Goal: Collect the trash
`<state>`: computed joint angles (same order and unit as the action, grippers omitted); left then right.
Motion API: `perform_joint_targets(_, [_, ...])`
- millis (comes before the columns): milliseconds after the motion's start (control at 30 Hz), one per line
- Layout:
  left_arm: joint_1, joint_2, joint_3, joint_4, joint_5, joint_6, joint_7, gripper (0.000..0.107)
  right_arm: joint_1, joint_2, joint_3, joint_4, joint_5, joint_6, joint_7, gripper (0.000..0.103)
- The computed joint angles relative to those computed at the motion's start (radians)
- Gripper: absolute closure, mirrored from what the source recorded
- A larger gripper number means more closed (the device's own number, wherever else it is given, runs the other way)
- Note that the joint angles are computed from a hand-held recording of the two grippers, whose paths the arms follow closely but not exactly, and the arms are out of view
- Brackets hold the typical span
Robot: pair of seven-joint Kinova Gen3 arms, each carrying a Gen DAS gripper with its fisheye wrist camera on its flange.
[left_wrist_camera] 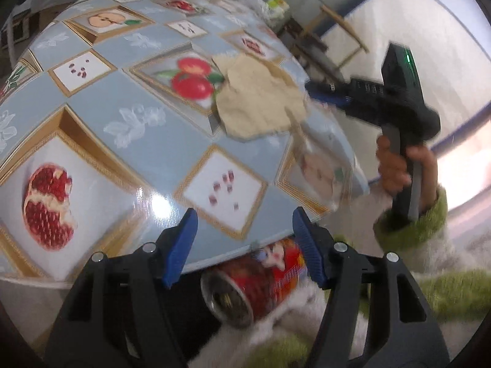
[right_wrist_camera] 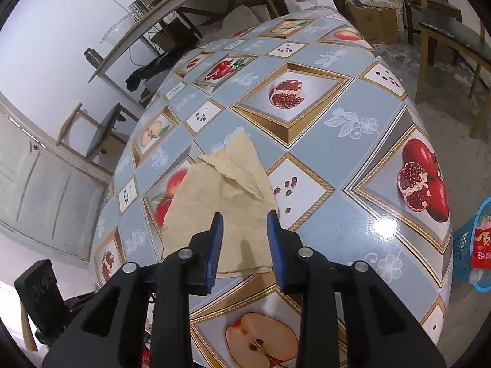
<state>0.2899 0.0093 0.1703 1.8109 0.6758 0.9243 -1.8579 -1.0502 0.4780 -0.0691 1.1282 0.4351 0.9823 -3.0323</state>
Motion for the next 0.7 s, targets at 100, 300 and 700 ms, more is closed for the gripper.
perform_joint_targets(100, [0.014,0.003,0.013,-0.031,-0.054,0.079,0.031,0.048,-0.006,-0.010,0.003,0.022,0.009,-0.018,-0.021,0.070])
perform_joint_targets(300, [0.069,0.015,0.047,-0.067,-0.173,0.124,0.153,0.045,-0.018,-0.034,0.001,0.067,0.038,-0.050,-0.064,0.068])
perform_joint_targets(700, [0.078,0.005,0.032,-0.005,-0.194,0.086,0.211,0.041,-0.033,-0.094,-0.031,0.148,0.104,-0.094,-0.111,0.067])
